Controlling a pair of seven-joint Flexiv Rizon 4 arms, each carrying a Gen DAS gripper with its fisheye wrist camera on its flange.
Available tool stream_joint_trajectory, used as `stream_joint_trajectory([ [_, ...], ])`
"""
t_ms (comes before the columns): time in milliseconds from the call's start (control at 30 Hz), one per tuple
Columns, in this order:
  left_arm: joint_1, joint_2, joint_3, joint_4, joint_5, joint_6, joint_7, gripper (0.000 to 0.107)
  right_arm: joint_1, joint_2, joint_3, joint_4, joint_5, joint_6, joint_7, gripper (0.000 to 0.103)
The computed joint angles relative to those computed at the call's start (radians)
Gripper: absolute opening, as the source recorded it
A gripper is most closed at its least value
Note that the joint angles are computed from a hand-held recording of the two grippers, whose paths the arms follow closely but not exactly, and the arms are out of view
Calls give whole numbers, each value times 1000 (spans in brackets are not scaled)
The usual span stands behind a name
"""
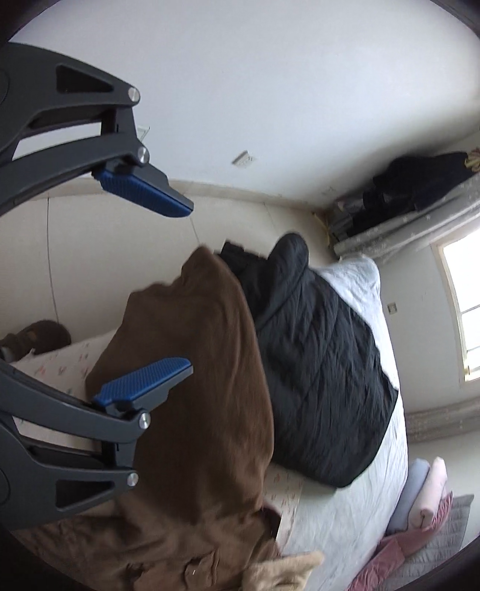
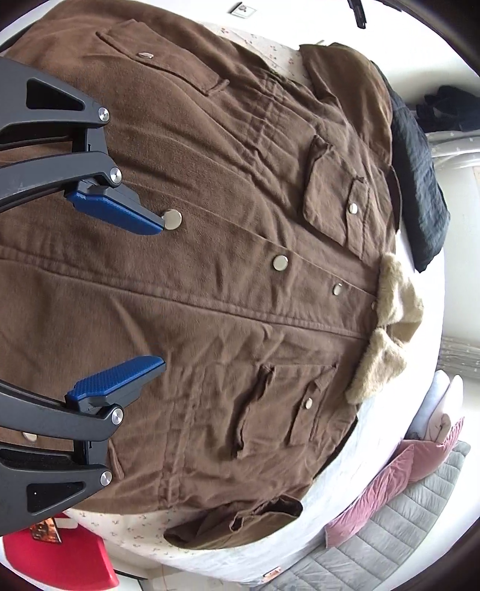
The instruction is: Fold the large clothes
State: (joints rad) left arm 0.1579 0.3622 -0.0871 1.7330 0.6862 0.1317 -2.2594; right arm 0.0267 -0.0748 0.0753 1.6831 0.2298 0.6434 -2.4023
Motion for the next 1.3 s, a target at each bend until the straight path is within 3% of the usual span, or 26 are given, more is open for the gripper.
stream_joint_trajectory([
  [167, -94, -53, -1, 16, -209, 138, 10, 82, -15, -16, -17, -35, -9, 20, -1, 73],
  [300, -159, -125, -28, 7, -288, 239, 14, 85, -29, -76, -32, -79, -49, 113, 33, 73],
  [367, -197, -159, -37, 4, -321, 285, 11, 85, -31, -132, -47, -109, -110, 197, 94, 73],
  [467, -248, -220, -36, 1, -372, 347, 35, 86, -47, -237, -59, -217, -159, 224, 180, 73],
  [700, -335, -356, -17, 32, -431, 547, -38, 86, -74, -488, -79, -457, -294, 343, 333, 73],
  [867, -374, -424, 8, 61, -472, 636, -59, 86, -124, -628, -23, -663, -288, 262, 325, 72],
  [933, -389, -437, 15, 55, -434, 630, -86, 86, -149, -667, 2, -746, -264, 196, 310, 65],
  [967, -397, -441, 18, 54, -413, 632, -95, 86, -173, -684, 36, -800, -229, 137, 285, 59],
  [1067, -409, -434, 28, 75, -379, 668, -108, 86, -228, -730, 102, -966, -119, -80, 227, 25],
  [1133, -411, -423, 33, 92, -376, 687, -110, 86, -250, -770, 118, -1090, -84, -215, 229, 15],
  [1167, -410, -427, 32, 91, -373, 691, -115, 86, -249, -776, 98, -1119, -62, -234, 220, 10],
  [1300, -413, -422, 31, 94, -356, 689, -132, 86, -248, -806, 40, -1228, -61, -225, 229, 9],
])
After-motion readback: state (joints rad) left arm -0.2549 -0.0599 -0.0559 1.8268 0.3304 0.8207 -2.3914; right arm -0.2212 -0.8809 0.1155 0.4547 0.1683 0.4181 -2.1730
